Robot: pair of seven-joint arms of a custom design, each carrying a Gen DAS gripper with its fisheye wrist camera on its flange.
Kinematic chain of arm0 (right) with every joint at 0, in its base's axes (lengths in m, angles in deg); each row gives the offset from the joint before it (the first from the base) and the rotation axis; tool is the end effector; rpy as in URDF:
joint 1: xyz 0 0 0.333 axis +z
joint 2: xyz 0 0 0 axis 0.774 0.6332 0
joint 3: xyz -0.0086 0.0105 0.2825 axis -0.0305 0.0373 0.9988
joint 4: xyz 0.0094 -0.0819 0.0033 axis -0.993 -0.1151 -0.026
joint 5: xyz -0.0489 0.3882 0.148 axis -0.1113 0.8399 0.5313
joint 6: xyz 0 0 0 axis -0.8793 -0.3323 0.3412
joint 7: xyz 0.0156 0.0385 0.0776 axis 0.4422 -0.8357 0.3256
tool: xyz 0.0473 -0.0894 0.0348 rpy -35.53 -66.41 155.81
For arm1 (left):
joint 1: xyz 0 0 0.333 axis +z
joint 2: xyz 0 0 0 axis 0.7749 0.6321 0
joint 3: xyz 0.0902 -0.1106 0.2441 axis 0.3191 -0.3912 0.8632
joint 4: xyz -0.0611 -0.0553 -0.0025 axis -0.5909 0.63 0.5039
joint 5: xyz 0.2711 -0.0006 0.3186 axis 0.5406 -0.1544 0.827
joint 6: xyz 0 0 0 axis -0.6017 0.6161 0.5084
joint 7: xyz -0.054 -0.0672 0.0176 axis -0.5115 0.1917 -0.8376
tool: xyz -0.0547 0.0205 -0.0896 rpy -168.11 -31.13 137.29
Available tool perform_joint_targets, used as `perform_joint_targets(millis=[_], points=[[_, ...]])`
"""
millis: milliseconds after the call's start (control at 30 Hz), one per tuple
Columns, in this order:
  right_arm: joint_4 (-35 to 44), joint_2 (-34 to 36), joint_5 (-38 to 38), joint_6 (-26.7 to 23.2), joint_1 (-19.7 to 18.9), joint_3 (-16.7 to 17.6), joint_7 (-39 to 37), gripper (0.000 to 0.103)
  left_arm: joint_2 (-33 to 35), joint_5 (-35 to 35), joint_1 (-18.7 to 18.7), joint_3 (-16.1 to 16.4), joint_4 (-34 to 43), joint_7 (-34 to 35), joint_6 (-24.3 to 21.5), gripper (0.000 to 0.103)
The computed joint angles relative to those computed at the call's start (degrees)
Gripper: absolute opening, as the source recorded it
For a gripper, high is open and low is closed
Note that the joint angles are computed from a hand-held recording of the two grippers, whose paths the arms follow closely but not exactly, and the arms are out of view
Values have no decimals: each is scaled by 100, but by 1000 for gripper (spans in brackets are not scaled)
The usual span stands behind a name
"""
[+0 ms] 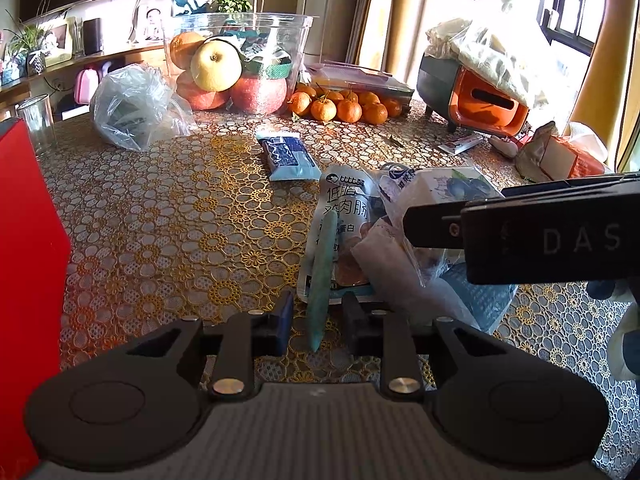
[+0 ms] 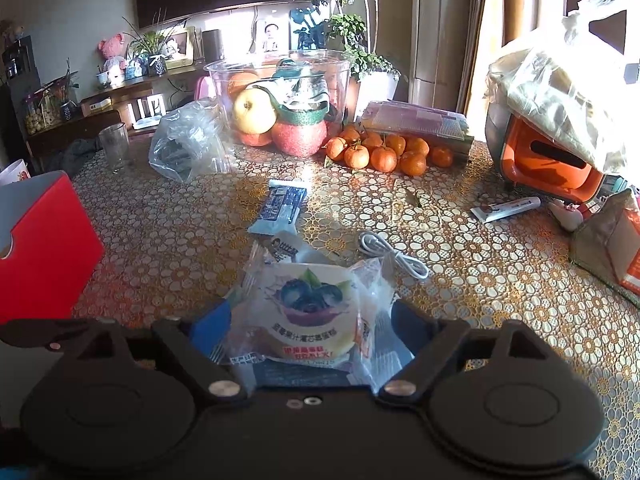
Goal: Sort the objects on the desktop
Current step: 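Grasp the teal stick with the left tool while the right tool grasps the blueberry snack bag, then carry the teal stick and blueberry snack bag over the shoebox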
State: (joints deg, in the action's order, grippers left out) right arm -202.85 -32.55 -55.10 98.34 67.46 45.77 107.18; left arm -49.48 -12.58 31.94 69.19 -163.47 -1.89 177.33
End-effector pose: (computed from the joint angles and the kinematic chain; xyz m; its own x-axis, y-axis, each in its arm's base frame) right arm 0.3844 0.2413 0.4992 0.0079 -0.9993 -0.0359 -0.6728 0.0213 -0.7395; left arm 0.4153 -0.2889 0.4447 -0.4272 -0.8958 0.1225 -0.6428 0.2056 -0.7379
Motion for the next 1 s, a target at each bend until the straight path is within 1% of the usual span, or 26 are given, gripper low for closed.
perform_joint_targets(millis=[33,67,100,167,200,233,267,300,367,533,600,633,700,767,1000], points=[[11,6,-3,-41,-7,19,7,81,0,20,15,-16,2,-7,-4,25],[2,0,-12,-32,-11,22,13,79,11,-19,-51,43,12,47,-12,21],[-16,-18,-15,-5,-10,16,19,76,31,-170,-241,217,30,200,-42,15],[-30,-38,-12,42,9,-5,-23,69,32,-186,-202,174,59,209,-103,12],[-28,-48,-23,37,7,8,-39,68,35,-219,-225,197,68,249,-123,10],[-23,-52,-31,28,7,19,-52,67,29,-274,-259,228,63,286,-132,10],[-23,-63,-36,20,4,30,-52,65,8,-254,-186,162,47,215,-119,10],[-35,-88,-34,28,5,30,-46,64,-29,-161,-34,22,18,63,-85,9],[-51,-135,-27,26,9,34,-43,62,-93,-95,46,-41,-37,-52,-1,9],[-92,-282,-47,-41,17,70,-81,57,-251,-85,11,-21,-122,-122,35,9],[-114,-350,-46,-90,30,90,-78,53,-348,-71,21,-42,-171,-177,22,9],[-132,-390,-28,-96,52,76,-89,53,-391,-114,-57,27,-188,-142,-6,9],[-155,-463,-10,-132,70,87,-91,52,-519,-103,-19,-28,-254,-214,-20,9],[-171,-542,-9,-191,89,106,-109,51,-624,-154,-103,34,-298,-206,-77,9],[-258,-863,12,-284,154,148,-99,51,-989,-130,-104,-24,-447,-307,-154,9]])
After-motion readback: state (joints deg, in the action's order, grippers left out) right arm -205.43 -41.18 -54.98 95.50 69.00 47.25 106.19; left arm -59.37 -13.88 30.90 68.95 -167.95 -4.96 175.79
